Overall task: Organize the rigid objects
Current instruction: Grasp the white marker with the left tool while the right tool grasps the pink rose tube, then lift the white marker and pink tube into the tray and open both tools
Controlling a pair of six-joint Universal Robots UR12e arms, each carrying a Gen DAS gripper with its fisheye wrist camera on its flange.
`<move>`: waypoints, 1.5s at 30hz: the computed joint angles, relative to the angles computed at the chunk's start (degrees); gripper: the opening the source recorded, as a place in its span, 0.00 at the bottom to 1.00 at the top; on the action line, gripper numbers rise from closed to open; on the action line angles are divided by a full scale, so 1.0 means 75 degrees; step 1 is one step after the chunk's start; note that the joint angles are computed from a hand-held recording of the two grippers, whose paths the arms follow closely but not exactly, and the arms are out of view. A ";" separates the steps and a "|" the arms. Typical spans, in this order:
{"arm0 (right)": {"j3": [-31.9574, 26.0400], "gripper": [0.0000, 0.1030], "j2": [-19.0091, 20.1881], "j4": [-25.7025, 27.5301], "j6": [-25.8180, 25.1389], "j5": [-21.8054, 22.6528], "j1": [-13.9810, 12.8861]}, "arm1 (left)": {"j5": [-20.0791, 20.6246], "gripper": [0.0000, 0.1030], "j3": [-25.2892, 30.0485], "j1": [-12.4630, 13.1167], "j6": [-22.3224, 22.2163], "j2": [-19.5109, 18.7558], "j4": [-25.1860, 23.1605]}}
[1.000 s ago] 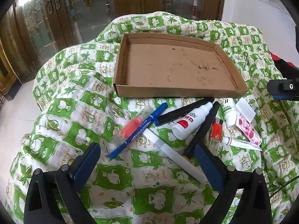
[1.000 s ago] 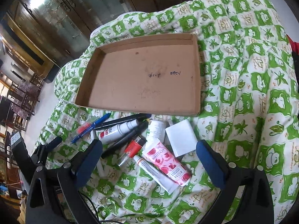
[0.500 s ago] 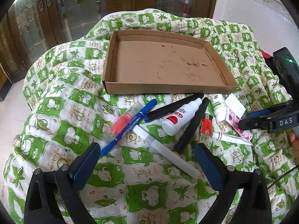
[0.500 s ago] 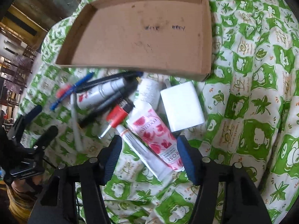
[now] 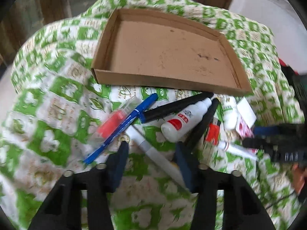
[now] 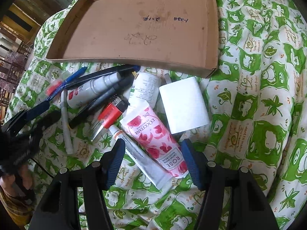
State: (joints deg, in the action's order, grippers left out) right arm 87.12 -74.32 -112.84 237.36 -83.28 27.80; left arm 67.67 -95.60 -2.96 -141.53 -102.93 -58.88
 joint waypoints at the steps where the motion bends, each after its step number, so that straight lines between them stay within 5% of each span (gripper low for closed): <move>1: -0.0023 0.58 0.0027 0.0003 0.0024 -0.0019 0.0015 | 0.0065 0.41 0.0049 -0.0037 -0.0088 -0.0047 -0.0087; 9: -0.0187 0.54 0.0184 0.0215 -0.0114 -0.0125 0.0094 | 0.0836 0.36 0.0101 -0.0286 -0.0276 -0.0268 -0.0295; 17: -0.0236 0.38 0.0239 0.0425 -0.0070 -0.0346 0.0092 | 0.0424 0.39 0.0139 -0.0105 -0.0215 -0.0330 -0.0606; 21: -0.0171 0.35 0.0158 0.0313 -0.0041 -0.0403 0.0106 | 0.0100 0.23 0.0014 -0.0029 -0.0215 -0.0249 -0.0430; 26: 0.0257 0.33 -0.0082 -0.0456 0.0375 -0.0023 0.0010 | -0.0575 0.16 -0.0089 0.0068 0.0108 -0.0150 -0.0450; 34: 0.0508 0.34 -0.0029 -0.0562 0.0625 0.0621 -0.0113 | -0.0098 0.21 -0.0016 -0.0047 0.0131 -0.0273 -0.0470; 39: 0.0336 0.26 0.0054 -0.0398 0.0560 0.0303 -0.0012 | -0.0055 0.17 -0.0413 -0.0083 0.0383 -0.0044 0.0328; 45: 0.0215 0.25 0.0034 -0.1171 0.0582 -0.0299 0.0219 | -0.0823 0.14 -0.0438 0.0148 0.0431 0.0133 0.0291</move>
State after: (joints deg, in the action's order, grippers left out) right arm 88.73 -74.07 -121.63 241.73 -85.52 29.45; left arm 61.50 -98.89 -1.86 -138.29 -101.93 -56.70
